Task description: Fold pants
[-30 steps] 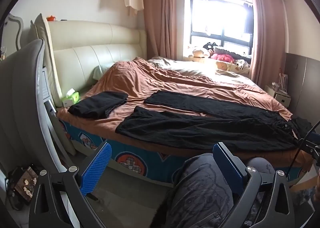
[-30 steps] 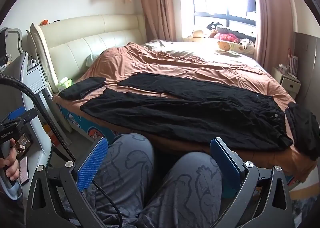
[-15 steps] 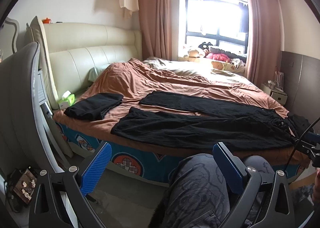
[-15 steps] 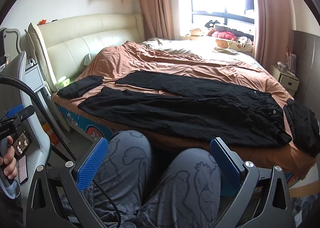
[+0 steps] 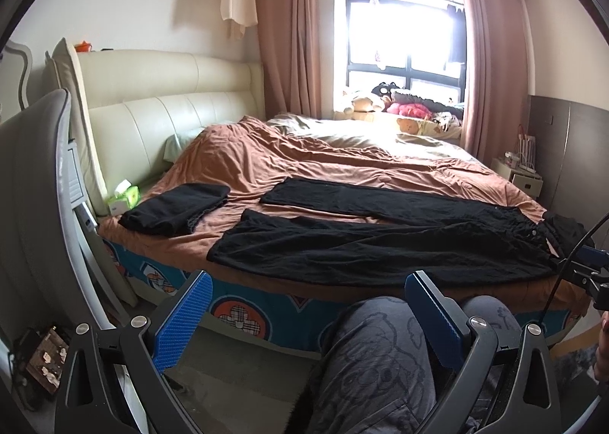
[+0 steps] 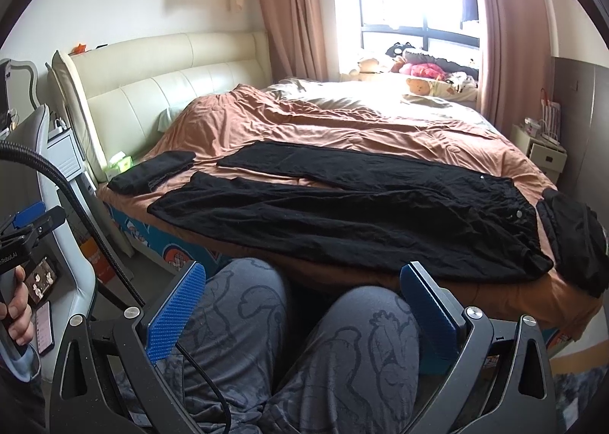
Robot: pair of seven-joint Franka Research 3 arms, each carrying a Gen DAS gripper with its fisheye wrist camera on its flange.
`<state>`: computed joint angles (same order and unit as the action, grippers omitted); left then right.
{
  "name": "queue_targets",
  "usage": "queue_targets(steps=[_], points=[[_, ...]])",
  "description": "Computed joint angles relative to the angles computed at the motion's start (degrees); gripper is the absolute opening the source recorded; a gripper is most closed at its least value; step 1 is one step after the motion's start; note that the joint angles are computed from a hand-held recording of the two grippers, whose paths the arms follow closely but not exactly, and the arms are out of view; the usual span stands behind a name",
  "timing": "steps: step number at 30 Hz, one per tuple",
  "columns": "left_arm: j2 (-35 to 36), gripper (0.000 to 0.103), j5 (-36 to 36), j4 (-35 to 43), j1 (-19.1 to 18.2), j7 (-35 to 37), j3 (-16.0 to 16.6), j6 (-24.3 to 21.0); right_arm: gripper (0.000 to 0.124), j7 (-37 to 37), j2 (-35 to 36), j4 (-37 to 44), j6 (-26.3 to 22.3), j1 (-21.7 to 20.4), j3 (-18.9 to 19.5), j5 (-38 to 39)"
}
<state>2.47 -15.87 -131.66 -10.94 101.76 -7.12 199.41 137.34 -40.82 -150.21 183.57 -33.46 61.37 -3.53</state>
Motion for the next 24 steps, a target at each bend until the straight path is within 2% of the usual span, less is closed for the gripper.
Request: queue_targets(steps=[2,8,13,16,24], points=[[-0.1,0.102,1.0,-0.1,0.4,-1.0,0.0,0.1,0.103,0.2,-0.1,0.0,0.1,-0.1,0.1,0.0],[-0.1,0.102,-2.9,0.0,-0.5,2.0,-0.1,1.0,0.103,0.2,0.1,0.0,0.8,-0.5,0.5,0.3],[-0.3,0.102,-1.0,-0.3,0.4,0.0,-0.5,1.1,0.103,-0.2,-0.1,0.0,0.8,-0.7,0.8,0.5],[-0.5,0.102,-2.3,-0.5,0.3,0.9,-0.5,1.3,0.103,-0.1,-0.4,-0.1,0.8,-0.5,0.7,0.7],[-1.5,0.102,0.9,-1.6,1.7,-1.9,-1.2,1.7,0.103,0.8,-2.9,-1.0,0.4,1.5,-0.5,1.4]])
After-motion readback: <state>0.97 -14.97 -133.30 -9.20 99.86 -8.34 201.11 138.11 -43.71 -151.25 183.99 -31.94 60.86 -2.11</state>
